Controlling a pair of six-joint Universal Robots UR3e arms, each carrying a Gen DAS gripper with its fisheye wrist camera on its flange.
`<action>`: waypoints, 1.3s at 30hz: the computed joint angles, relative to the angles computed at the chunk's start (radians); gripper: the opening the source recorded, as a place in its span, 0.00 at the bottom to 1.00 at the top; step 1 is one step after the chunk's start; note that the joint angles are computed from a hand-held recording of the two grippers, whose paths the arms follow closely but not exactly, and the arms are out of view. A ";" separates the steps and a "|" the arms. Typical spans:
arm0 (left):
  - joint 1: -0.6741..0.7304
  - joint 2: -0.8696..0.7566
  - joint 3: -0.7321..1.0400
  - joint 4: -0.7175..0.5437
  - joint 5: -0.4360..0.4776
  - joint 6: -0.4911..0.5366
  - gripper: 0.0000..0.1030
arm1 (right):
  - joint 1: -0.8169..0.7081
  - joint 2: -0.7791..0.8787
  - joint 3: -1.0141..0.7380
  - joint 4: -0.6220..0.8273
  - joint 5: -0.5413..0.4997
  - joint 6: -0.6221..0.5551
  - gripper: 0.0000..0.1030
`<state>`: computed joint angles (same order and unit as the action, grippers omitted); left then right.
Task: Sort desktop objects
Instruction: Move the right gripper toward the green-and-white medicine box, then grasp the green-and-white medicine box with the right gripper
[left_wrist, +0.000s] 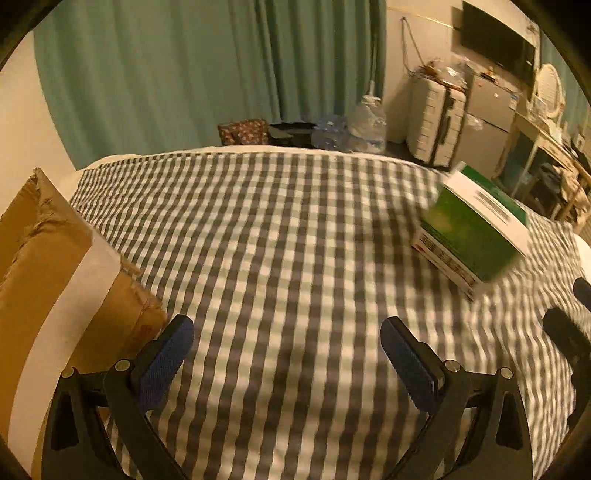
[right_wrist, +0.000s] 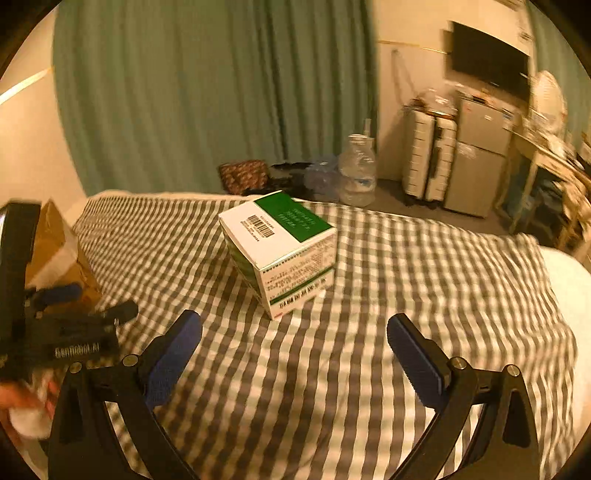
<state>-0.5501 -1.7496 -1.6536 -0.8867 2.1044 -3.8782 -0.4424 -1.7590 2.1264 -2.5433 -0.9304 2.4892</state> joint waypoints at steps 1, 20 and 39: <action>0.007 -0.013 0.005 0.011 -0.001 0.005 1.00 | 0.019 0.049 -0.026 -0.019 -0.008 -0.006 0.98; 0.039 -0.174 0.060 0.117 0.002 -0.004 1.00 | 0.228 0.454 -0.298 -0.227 -0.132 0.017 0.98; -0.037 0.214 -0.008 -0.156 0.034 0.016 1.00 | 0.008 -0.304 -0.074 0.293 -0.044 0.028 0.81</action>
<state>-0.5867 -1.5360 -1.6618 -1.0428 2.1384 -3.8623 -0.4344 -2.0634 2.0524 -2.2502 -0.9747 2.5168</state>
